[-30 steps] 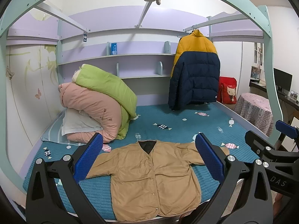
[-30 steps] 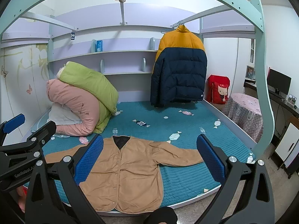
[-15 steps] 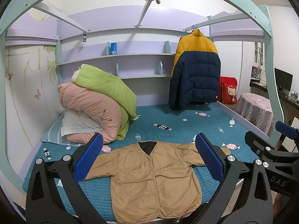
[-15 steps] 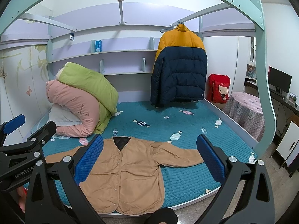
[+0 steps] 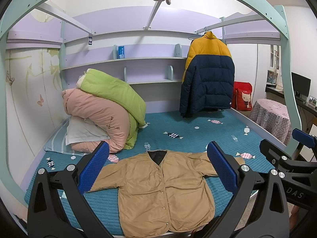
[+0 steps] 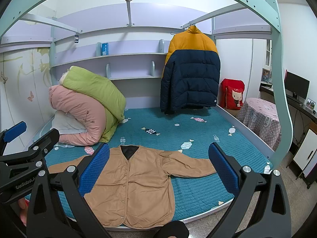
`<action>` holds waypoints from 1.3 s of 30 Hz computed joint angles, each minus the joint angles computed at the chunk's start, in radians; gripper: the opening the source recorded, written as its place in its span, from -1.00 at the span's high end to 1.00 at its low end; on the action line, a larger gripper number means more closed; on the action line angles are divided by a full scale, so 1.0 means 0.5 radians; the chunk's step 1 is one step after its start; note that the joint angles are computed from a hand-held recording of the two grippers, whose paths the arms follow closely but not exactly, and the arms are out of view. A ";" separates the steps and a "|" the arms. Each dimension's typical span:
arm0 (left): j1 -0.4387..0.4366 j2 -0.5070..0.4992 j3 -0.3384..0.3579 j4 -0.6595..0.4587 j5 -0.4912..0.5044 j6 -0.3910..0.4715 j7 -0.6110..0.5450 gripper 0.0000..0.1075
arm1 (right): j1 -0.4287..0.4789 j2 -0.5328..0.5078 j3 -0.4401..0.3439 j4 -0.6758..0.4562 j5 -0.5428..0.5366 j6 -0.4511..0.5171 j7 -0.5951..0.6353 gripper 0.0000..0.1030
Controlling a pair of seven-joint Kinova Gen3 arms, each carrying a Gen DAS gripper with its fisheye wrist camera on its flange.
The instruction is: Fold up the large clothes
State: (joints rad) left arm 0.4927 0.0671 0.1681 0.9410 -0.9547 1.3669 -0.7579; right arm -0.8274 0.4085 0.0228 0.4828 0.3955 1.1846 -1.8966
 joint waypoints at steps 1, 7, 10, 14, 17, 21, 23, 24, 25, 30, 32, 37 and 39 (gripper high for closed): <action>0.001 0.000 0.000 0.001 -0.001 0.000 0.000 -0.83 | 0.000 0.002 0.000 -0.002 0.000 -0.001 -0.001 -0.86; -0.007 0.002 -0.004 0.005 0.009 -0.010 -0.002 -0.83 | 0.000 0.005 0.003 -0.007 -0.004 0.004 0.002 -0.86; -0.001 -0.005 0.001 0.014 0.000 -0.004 0.005 -0.83 | -0.001 0.008 0.004 -0.007 -0.003 0.003 0.000 -0.86; -0.015 -0.008 -0.004 0.028 0.009 -0.021 0.007 -0.83 | 0.002 -0.002 0.000 0.011 -0.002 -0.007 -0.005 -0.86; -0.037 -0.015 -0.010 0.038 0.033 -0.036 -0.005 -0.83 | -0.001 0.002 0.000 0.022 0.002 -0.016 -0.010 -0.86; -0.079 -0.028 -0.016 0.071 0.068 -0.067 -0.011 -0.83 | -0.001 0.031 -0.001 -0.011 -0.006 -0.002 -0.002 -0.86; -0.094 -0.041 -0.011 0.104 0.068 -0.080 0.002 -0.83 | -0.003 0.035 0.002 -0.009 -0.010 -0.002 -0.002 -0.86; -0.103 -0.044 -0.008 0.111 0.072 -0.083 0.002 -0.83 | -0.004 0.031 0.003 0.003 -0.011 -0.008 -0.004 -0.86; -0.111 -0.046 -0.004 0.115 0.076 -0.084 0.002 -0.83 | -0.003 0.022 0.003 0.021 -0.012 -0.015 -0.007 -0.86; -0.123 -0.039 0.016 0.121 0.077 -0.067 0.011 -0.83 | 0.011 0.039 -0.004 -0.004 -0.031 0.011 0.007 -0.86; -0.136 -0.040 0.006 0.127 0.097 -0.077 0.002 -0.83 | 0.010 0.059 -0.003 -0.039 -0.039 0.035 0.014 -0.86; -0.158 -0.030 -0.010 0.133 0.142 -0.072 -0.012 -0.83 | 0.033 0.151 0.006 -0.207 -0.103 0.142 0.075 -0.86; -0.169 -0.021 -0.020 0.126 0.168 -0.073 -0.023 -0.83 | 0.033 0.183 0.019 -0.257 -0.125 0.173 0.093 -0.86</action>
State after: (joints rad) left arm 0.4081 0.0565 0.1581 1.0042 -0.8705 1.3307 -0.7695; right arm -0.8111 0.4999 0.0324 0.3542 0.3328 1.2711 -1.8501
